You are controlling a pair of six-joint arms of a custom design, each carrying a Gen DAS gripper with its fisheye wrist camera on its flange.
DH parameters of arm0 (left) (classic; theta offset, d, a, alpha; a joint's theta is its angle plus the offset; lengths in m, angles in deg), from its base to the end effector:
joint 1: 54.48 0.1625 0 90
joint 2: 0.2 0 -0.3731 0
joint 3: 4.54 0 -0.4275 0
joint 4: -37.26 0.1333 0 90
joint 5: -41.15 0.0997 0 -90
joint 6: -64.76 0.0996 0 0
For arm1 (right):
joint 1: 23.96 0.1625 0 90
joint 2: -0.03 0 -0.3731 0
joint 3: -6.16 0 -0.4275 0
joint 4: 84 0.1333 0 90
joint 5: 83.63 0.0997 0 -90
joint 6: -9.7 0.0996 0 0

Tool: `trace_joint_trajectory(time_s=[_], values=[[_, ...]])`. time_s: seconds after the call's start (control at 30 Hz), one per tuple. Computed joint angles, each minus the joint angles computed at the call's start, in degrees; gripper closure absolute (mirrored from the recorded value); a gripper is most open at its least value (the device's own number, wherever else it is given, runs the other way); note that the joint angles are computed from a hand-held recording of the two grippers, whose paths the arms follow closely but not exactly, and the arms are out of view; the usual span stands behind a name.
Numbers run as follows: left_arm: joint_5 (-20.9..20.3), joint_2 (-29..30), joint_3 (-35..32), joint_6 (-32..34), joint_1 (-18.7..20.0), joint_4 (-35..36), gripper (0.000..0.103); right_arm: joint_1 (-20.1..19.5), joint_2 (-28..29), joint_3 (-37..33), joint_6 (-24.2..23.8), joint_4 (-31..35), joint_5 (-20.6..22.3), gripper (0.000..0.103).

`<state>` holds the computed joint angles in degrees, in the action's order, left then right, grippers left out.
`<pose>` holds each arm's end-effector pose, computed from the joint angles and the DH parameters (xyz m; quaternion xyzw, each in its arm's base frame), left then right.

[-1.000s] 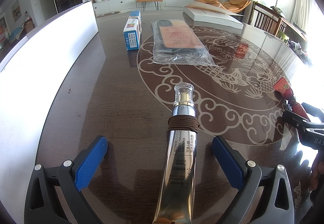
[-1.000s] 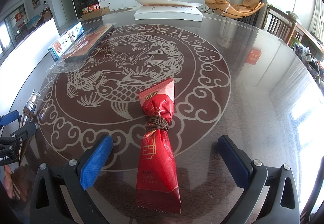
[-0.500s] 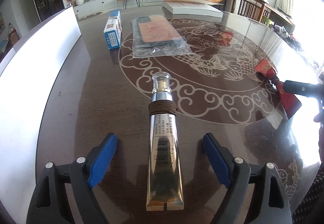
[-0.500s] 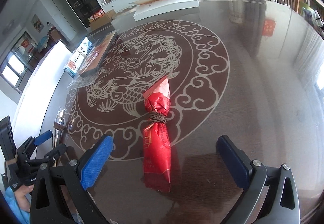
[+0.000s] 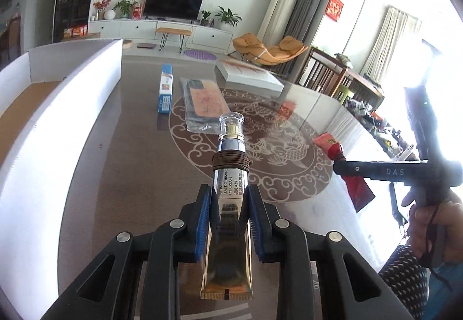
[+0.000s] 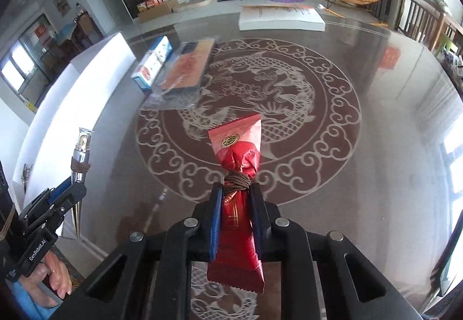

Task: Organize objects
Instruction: 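Carry the gold tube with the left gripper while the right gripper carries the red packet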

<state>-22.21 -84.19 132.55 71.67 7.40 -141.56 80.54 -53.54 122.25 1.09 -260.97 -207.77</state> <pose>-0.0451 -0.4619 0.1776 0.2114 0.9045 -0.3337 0.1606 0.2111 -0.5070 0.0496 0.1262 -0.9278 0.2169 0.2761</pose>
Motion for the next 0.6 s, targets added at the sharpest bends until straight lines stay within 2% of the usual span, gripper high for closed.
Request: trace_joint_trajectory(time_s=[0.13, 0.23, 0.3, 0.37, 0.43, 0.47, 0.5, 0.53, 0.57, 0.6], values=[[-0.7, -12.9, 2.9, -1.0, -0.8, 2.4, 0.078, 6.8, 4.7, -5.3, -0.2, 1.0, 4.1, 0.084], [2.4, -21.3, 2.6, 0.5, -0.6, 5.3, 0.078, 11.7, 10.2, -12.1, -0.6, 2.8, 9.2, 0.084], [5.4, -24.4, 0.9, 1.9, 0.6, 7.4, 0.078, 14.1, 14.8, -18.0, -0.6, 5.0, 13.7, 0.084], [9.6, -24.8, -1.2, 4.5, 2.3, 7.8, 0.078, 15.9, 20.0, -24.6, -0.6, 7.8, 17.4, 0.084], [12.6, -23.1, -4.1, 6.8, 5.2, 9.5, 0.077, 17.1, 25.7, -31.5, -0.5, 10.7, 19.3, 0.083], [15.1, -21.2, -5.6, 7.6, 6.7, 10.1, 0.077, 17.2, 28.5, -34.9, 0.2, 12.6, 20.6, 0.082], [19.2, -19.0, -7.1, 7.2, 7.7, 11.4, 0.076, 17.1, 31.3, -38.2, 1.0, 14.8, 21.8, 0.079], [22.6, -17.0, -8.7, 6.1, 8.9, 13.3, 0.074, 17.1, 33.9, -41.6, 1.7, 17.8, 21.9, 0.065], [24.0, -15.6, -9.8, 5.3, 10.4, 14.8, 0.069, 17.3, 36.0, -44.1, 2.7, 20.5, 21.0, 0.053], [24.9, -14.6, -10.5, 4.5, 11.5, 15.9, 0.050, 17.4, 37.4, -45.5, 3.5, 21.5, 20.1, 0.034]])
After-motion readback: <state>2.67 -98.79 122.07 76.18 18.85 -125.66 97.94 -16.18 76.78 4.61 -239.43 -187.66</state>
